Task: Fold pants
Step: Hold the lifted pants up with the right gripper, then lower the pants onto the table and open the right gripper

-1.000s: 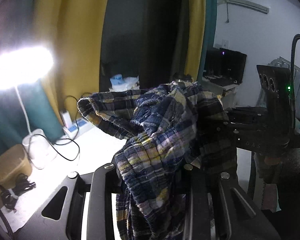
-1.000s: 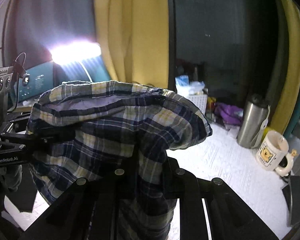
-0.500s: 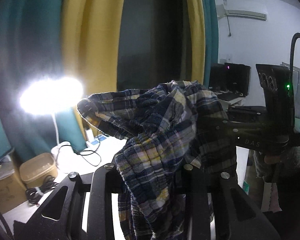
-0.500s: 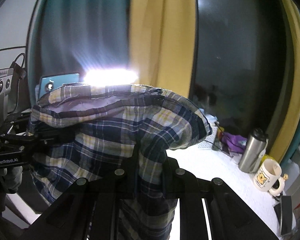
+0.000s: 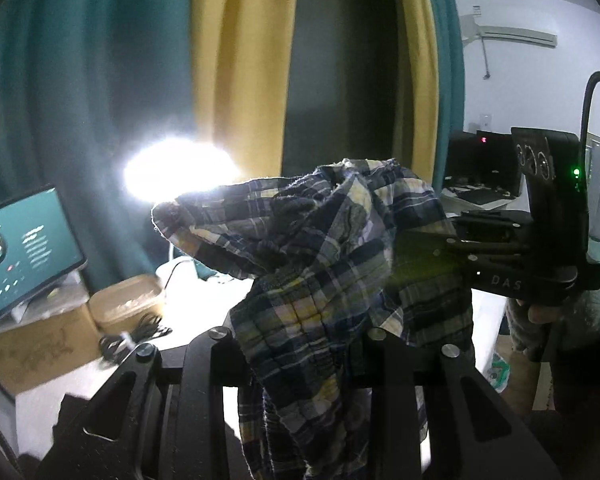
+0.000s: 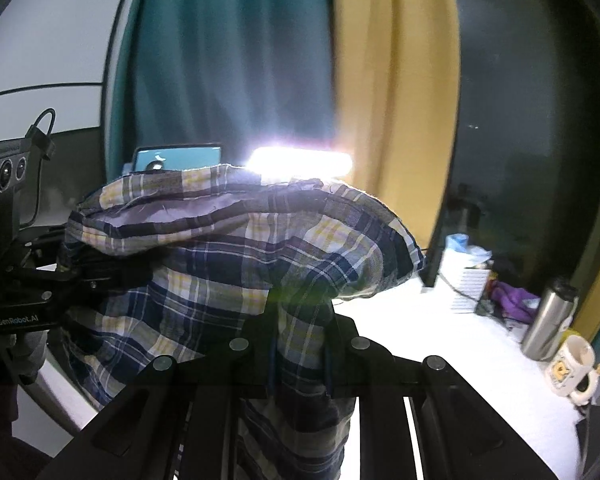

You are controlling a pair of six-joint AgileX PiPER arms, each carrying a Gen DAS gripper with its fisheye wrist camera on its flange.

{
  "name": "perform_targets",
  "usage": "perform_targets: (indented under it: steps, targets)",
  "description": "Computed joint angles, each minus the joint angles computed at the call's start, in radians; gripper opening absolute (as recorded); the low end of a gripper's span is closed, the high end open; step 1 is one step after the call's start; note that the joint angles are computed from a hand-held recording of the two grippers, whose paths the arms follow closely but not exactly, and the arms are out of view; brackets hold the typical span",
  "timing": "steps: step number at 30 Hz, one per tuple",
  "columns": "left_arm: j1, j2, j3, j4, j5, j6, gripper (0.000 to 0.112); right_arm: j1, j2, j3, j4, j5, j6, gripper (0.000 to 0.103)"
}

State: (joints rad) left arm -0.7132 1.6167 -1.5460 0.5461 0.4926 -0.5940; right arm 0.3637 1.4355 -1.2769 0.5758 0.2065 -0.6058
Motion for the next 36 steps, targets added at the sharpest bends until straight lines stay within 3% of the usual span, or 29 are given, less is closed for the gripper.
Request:
perform_targets:
  steps: [11, 19, 24, 36]
  targets:
    - [0.035, -0.114, 0.187, 0.036, 0.014, -0.084, 0.029, 0.089, 0.115, -0.071, -0.029, 0.034, 0.053, 0.017]
    - [0.132, -0.12, 0.243, -0.128, -0.01, 0.054, 0.029, 0.082, 0.259, -0.193, 0.027, 0.111, 0.025, 0.017]
    - [0.207, -0.067, 0.234, -0.272, -0.025, 0.186, 0.029, 0.078, 0.377, -0.323, -0.015, 0.178, 0.085, 0.017]
    - [0.338, 0.096, 0.141, -0.53, 0.018, 0.423, 0.03, 0.058, 0.684, -0.699, -0.06, 0.387, 0.191, 0.017]
